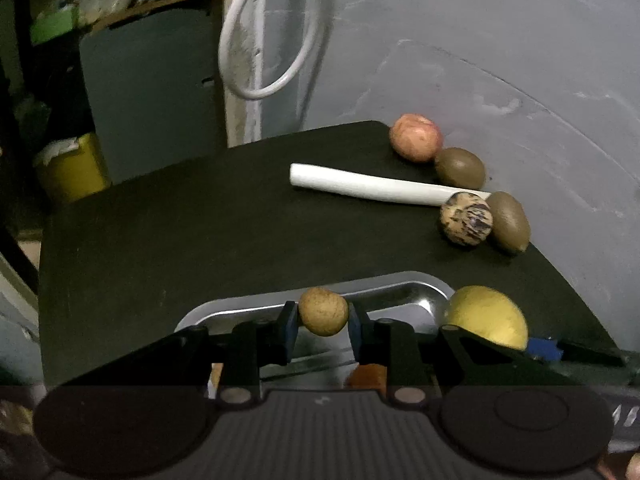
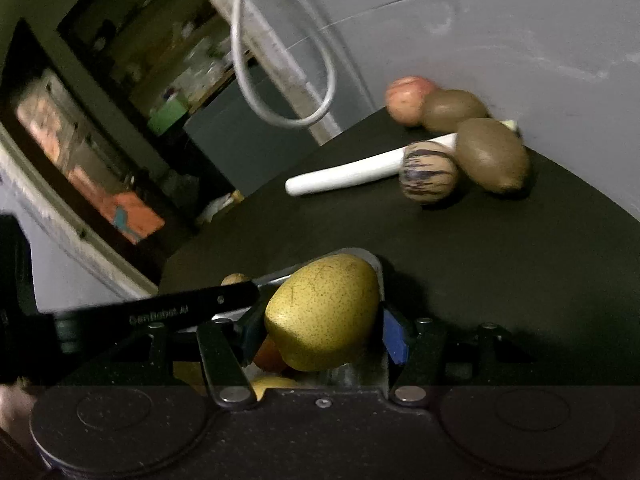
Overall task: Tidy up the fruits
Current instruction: 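Grasp the small brown nut with the left tool while the right tool grasps the yellow pear, then lower the nut and yellow pear into the tray and open both tools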
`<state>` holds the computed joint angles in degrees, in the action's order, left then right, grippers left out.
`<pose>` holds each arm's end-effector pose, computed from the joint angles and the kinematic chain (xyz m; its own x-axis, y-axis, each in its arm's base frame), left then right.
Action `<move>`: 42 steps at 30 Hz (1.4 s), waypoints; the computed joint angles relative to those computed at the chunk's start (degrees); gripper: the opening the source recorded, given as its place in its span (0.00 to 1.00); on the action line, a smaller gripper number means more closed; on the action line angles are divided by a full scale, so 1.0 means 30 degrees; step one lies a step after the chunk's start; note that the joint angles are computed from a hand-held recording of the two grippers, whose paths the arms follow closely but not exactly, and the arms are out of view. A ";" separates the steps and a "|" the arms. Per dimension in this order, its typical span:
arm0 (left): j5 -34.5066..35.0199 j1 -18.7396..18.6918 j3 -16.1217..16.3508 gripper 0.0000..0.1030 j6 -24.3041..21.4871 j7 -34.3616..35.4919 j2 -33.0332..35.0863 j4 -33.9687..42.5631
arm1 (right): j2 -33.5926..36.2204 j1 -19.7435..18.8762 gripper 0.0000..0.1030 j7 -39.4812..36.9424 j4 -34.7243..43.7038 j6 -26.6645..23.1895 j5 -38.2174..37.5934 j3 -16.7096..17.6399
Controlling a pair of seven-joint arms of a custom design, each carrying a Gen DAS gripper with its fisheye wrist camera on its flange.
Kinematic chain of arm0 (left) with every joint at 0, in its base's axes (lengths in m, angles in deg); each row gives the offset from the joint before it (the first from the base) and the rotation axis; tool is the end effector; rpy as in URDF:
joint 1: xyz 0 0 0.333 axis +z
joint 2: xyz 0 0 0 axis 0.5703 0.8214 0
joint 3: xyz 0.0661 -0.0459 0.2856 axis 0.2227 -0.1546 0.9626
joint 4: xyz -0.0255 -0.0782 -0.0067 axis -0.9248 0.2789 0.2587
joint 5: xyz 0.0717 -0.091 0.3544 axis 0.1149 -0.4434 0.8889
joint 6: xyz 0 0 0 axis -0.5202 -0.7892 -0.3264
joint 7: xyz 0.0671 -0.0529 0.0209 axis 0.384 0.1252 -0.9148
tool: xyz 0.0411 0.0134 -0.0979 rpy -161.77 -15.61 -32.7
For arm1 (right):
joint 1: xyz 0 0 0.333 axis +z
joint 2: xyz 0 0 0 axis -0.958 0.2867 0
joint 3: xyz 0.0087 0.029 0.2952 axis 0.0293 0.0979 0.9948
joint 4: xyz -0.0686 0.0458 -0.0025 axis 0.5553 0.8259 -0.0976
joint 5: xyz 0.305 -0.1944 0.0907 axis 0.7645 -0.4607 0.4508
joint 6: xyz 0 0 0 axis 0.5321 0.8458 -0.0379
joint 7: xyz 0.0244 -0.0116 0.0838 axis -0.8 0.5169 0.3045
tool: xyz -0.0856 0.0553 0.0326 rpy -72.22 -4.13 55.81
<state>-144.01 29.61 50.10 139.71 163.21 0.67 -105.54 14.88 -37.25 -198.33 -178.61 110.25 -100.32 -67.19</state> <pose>0.5289 -0.1937 0.3049 -0.5381 -0.8309 0.1412 -0.6974 0.3449 -0.6282 0.4211 0.4181 0.2902 -0.2403 -0.8302 -0.5029 -0.5838 0.5376 -0.6084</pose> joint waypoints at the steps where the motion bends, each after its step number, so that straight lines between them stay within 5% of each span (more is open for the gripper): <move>1: 0.0237 -0.0103 0.0157 0.28 -0.0029 -0.0352 0.0101 0.0058 | 0.0081 0.0007 0.59 -0.0576 0.0120 0.0010 0.0097 -0.0003; 17: 0.4066 0.0361 0.0317 0.29 -0.0619 -0.3930 0.0613 -0.0084 | 0.0879 0.0182 0.62 -0.5330 0.1304 0.1267 0.2607 -0.0735; 28: 0.4124 0.0622 0.0277 0.30 -0.0838 -0.4561 0.0254 -0.0302 | 0.0505 0.0372 0.69 -0.3408 0.0964 0.1311 0.1465 -0.0848; 31: 0.3009 0.0991 -0.0084 0.40 -0.0805 -0.3759 -0.0199 -0.0567 | -0.0047 0.0488 0.73 -0.2732 0.0429 0.0702 0.1151 -0.0614; 33: 0.1590 0.1234 -0.0365 0.60 -0.0791 -0.2625 -0.0656 -0.0792 | -0.0545 0.0604 0.77 -0.2585 -0.0058 0.0034 0.1164 -0.0362; 42: -0.7937 0.0949 -0.0076 0.94 -0.0791 0.5189 -0.4190 -0.2623 | -0.2943 0.1277 0.91 -0.3802 -0.1957 -0.3187 0.2812 0.1055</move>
